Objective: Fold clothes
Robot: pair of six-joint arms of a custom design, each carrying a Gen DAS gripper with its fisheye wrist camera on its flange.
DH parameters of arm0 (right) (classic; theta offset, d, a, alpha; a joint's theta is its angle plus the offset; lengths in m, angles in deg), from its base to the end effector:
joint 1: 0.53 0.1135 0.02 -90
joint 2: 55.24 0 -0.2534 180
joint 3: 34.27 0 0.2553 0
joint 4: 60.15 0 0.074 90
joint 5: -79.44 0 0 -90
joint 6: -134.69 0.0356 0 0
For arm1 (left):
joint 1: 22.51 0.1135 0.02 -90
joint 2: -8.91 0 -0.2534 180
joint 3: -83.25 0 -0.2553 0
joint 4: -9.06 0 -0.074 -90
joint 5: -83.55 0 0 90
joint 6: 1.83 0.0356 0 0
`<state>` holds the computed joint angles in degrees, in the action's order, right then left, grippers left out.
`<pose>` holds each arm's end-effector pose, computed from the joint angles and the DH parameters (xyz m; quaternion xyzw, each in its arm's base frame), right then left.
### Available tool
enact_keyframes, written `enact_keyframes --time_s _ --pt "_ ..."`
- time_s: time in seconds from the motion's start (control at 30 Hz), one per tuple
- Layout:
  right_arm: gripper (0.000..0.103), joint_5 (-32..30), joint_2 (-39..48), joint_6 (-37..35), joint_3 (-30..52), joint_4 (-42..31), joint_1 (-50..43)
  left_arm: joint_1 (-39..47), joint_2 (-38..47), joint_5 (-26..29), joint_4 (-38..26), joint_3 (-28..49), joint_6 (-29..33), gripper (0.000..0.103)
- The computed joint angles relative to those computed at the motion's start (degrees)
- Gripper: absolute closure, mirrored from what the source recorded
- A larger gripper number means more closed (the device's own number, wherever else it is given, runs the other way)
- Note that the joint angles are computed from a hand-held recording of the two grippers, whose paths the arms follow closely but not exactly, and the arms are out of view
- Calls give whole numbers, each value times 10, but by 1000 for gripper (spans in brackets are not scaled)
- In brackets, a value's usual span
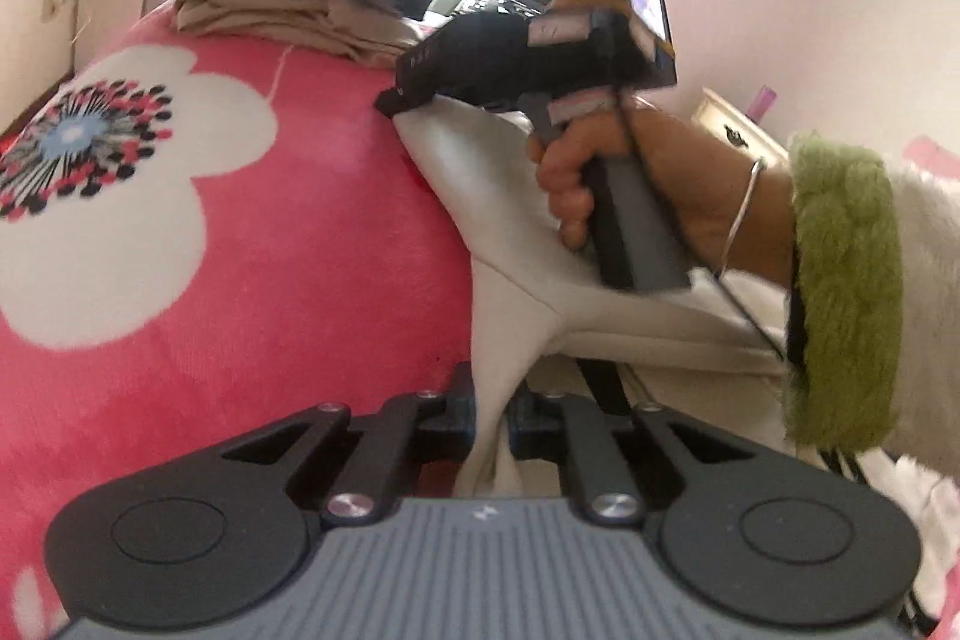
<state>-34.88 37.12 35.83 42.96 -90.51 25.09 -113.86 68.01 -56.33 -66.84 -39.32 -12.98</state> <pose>0.3106 0.1652 0.2241 -0.3443 0.8404 0.2468 0.3379 0.0233 -0.1665 0.2288 -0.1225 0.8942 -0.1432 0.4060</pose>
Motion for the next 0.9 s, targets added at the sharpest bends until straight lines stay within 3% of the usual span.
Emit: enact_keyframes --time_s 0.03,0.1,0.13,0.17,0.2,0.23,0.33,0.4,0.47,0.5,0.6,0.67,0.8,0.9 --pt "91 -26 7 8 23 -31 -12 0 5 3 -6 6 7 91" --pt "78 -81 17 33 69 -87 -43 6 27 7 -21 30 33 83" --pt "74 -104 5 52 77 -97 -64 13 44 7 -31 47 52 76" --pt "70 -127 -5 72 87 -107 -85 19 60 7 -42 65 71 58" --pt "68 -156 -19 85 95 -120 -111 20 94 0 -68 91 83 49" --pt "67 -186 -33 90 106 -145 -141 22 129 -7 -88 114 104 48" --pt "62 -276 -72 66 140 -245 -246 25 210 -27 -141 170 146 52" --pt "62 -319 -91 -5 166 -354 -332 24 238 -30 -157 186 149 86" --pt "62 -339 -99 -105 190 -470 -422 23 267 -33 -174 202 152 89" --pt "62 -347 -93 -164 209 -534 -470 21 258 -26 -179 196 124 90" --pt "62 -344 -69 -291 236 -640 -588 19 219 -3 -176 170 75 90" --pt "62 -318 -51 -322 234 -654 -635 36 201 -1 -148 151 107 90" --pt "63 -258 -31 -306 198 -612 -666 23 228 -8 -169 161 134 84" --pt "63 -236 -30 -294 166 -593 -674 1 229 -1 -192 157 120 79"
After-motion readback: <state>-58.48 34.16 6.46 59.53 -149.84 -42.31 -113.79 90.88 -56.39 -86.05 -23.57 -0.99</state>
